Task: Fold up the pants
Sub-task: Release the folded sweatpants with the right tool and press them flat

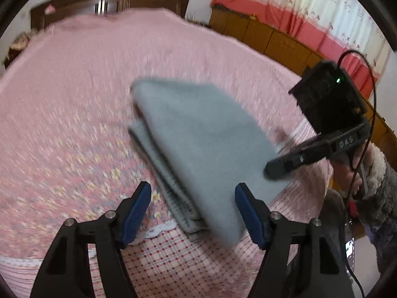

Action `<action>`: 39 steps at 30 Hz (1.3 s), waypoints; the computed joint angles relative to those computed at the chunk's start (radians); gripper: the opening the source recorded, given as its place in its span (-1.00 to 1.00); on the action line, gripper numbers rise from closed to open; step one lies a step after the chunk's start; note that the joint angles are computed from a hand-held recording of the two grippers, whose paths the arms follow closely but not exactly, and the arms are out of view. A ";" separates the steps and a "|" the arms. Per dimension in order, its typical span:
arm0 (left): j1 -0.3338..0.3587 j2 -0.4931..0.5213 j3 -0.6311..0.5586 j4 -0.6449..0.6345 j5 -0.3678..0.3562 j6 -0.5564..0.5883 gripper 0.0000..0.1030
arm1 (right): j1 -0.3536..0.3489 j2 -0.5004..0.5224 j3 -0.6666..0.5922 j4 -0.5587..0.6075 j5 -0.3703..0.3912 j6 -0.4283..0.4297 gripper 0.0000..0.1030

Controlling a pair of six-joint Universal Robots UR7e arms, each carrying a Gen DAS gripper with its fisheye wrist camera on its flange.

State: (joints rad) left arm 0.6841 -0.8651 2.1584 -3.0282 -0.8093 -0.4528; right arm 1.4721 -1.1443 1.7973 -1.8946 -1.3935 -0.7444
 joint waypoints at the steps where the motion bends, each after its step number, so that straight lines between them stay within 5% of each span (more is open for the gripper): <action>1: -0.019 -0.002 0.001 -0.014 0.023 0.004 0.43 | -0.003 -0.004 -0.002 0.006 0.000 -0.005 -0.94; 7: -0.054 0.026 -0.018 -0.156 -0.012 0.108 0.43 | -0.040 0.020 0.004 -0.011 -0.012 0.024 -0.97; 10: -0.015 0.054 -0.051 -0.102 -0.067 0.097 0.38 | -0.051 0.016 0.006 -0.007 0.002 0.014 -0.97; 13: 0.015 0.084 -0.052 -0.072 -0.056 0.066 0.05 | -0.058 0.013 0.007 0.003 -0.010 0.004 -0.97; 16: 0.026 0.079 -0.023 -0.146 -0.074 0.078 0.00 | -0.070 -0.004 0.015 0.017 -0.014 -0.014 -0.97; 23: 0.007 0.033 -0.044 -0.032 -0.075 0.066 -0.02 | -0.076 -0.026 0.016 0.024 -0.026 -0.016 -0.97; 30: -0.005 0.009 -0.048 -0.070 -0.062 0.141 -0.02 | -0.049 -0.044 -0.055 0.085 0.098 -0.040 -0.92; 35: 0.088 0.032 -0.169 -0.091 -0.111 0.207 -0.03 | -0.012 0.062 -0.172 0.102 0.189 0.011 -0.91; 39: 0.197 0.086 -0.287 0.034 -0.133 0.169 -0.22 | -0.009 0.154 -0.226 0.012 0.097 0.136 -0.93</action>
